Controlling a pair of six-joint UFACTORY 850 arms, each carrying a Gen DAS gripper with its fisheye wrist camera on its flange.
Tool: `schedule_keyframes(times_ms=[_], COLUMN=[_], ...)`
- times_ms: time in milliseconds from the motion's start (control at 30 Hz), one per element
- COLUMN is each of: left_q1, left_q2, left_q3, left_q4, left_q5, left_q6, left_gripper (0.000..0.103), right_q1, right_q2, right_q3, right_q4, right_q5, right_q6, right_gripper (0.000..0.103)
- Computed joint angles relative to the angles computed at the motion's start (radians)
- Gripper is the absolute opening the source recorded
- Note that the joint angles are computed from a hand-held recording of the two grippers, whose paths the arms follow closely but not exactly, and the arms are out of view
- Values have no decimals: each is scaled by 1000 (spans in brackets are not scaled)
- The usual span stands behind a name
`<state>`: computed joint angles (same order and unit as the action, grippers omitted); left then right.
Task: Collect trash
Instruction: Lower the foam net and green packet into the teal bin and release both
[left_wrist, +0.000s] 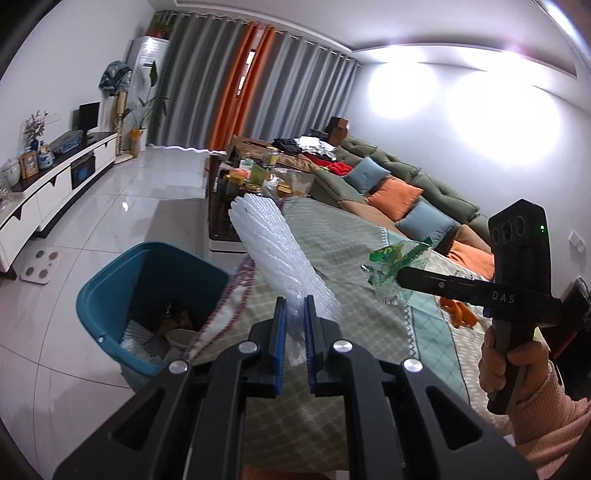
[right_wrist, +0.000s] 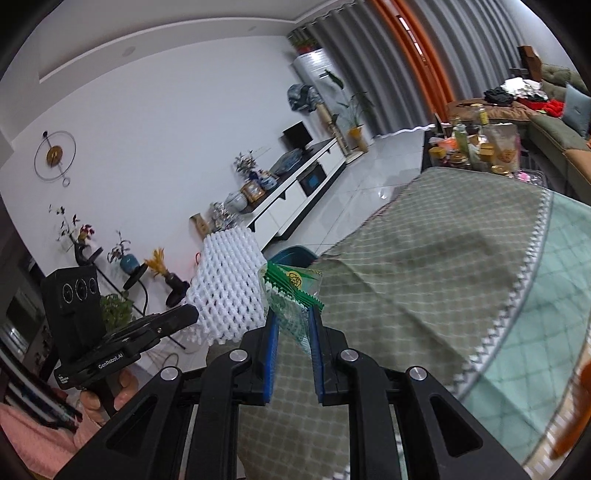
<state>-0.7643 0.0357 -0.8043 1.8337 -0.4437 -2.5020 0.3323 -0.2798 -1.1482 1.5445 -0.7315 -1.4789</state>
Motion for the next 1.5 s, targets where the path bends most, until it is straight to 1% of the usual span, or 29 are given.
schedule_keyframes(times_ms=[400, 967, 1167, 1500], left_q1=[15, 57, 90, 132], left_q2=[59, 95, 91, 54], left_q3=[51, 77, 83, 72], left_q4=[-63, -178, -213, -259], left_q5=[-38, -86, -75, -44], left_q6=[43, 129, 145, 165], left_gripper=[11, 11, 11, 11], right_q1=[57, 128, 147, 188], right_q2=[-65, -147, -188, -290], right_q3=[-92, -214, -269, -399], right_q4=[-73, -162, -209, -357], right_q5=[5, 37, 46, 61], right_q6=[62, 139, 188, 349], right_gripper=[16, 16, 16, 17])
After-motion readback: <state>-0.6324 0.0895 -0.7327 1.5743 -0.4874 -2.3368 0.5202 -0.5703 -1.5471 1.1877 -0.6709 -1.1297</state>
